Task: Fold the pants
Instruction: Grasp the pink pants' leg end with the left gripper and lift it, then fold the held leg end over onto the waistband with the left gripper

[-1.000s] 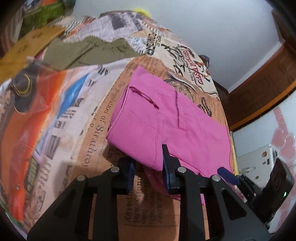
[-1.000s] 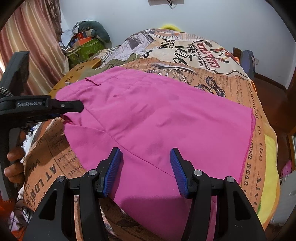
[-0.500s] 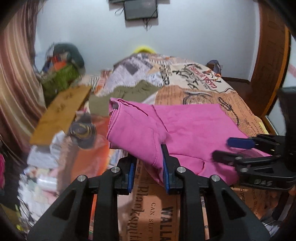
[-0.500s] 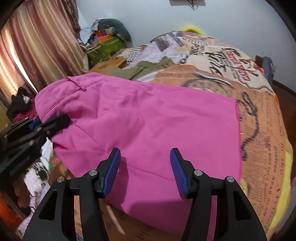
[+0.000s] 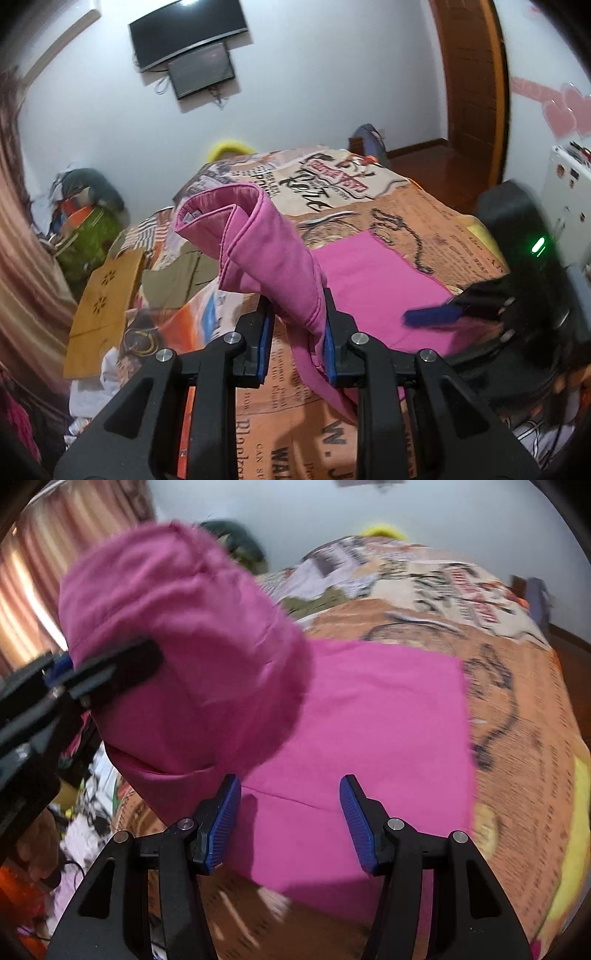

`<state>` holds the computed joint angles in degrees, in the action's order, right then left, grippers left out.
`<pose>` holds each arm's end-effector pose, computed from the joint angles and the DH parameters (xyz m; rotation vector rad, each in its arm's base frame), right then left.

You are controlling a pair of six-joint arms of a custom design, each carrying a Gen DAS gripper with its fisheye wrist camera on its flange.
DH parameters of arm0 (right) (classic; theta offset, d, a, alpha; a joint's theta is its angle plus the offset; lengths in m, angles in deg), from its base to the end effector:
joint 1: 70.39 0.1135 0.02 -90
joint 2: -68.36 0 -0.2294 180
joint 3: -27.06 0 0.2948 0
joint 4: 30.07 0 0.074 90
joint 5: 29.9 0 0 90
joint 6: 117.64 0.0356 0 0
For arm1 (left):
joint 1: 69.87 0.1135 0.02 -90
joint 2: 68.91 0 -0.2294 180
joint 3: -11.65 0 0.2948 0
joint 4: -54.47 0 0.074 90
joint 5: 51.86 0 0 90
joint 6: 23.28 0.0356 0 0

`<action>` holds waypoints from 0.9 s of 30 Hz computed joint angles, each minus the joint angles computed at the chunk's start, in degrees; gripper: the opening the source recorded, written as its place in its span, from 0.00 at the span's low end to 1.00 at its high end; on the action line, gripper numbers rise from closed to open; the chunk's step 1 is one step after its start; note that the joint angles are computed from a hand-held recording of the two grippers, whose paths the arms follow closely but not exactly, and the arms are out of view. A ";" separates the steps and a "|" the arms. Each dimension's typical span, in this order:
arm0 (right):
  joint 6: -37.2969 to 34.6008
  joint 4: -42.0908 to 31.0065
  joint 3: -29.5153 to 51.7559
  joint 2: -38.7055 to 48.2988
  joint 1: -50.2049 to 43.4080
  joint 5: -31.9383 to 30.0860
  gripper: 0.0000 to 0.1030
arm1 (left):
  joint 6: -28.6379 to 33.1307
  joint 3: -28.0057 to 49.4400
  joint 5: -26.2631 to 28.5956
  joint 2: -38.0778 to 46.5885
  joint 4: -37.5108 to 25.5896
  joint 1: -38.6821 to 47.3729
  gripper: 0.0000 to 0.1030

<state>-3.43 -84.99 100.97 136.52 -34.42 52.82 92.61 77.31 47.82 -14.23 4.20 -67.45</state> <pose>0.2397 0.1795 0.2733 -0.3174 2.4994 0.6087 0.2612 0.0050 0.2877 0.5446 2.1790 0.0758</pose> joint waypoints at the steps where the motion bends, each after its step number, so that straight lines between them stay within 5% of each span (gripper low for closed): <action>1: 0.54 -0.77 -1.29 -2.13 -1.05 0.78 0.50 | 0.10 0.34 -0.31 0.51 0.08 -0.57 0.22; 10: 3.61 -2.47 -10.77 -11.23 -6.20 2.63 0.52 | -3.20 4.44 2.07 5.70 -2.81 -4.31 0.22; 27: 3.12 -5.72 -15.82 -18.70 -11.69 2.19 0.52 | -6.32 7.26 1.76 11.79 -5.56 -13.21 0.21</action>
<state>-0.31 -90.71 85.15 117.82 -46.11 55.01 86.30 84.57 49.58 -2.44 -1.36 -80.65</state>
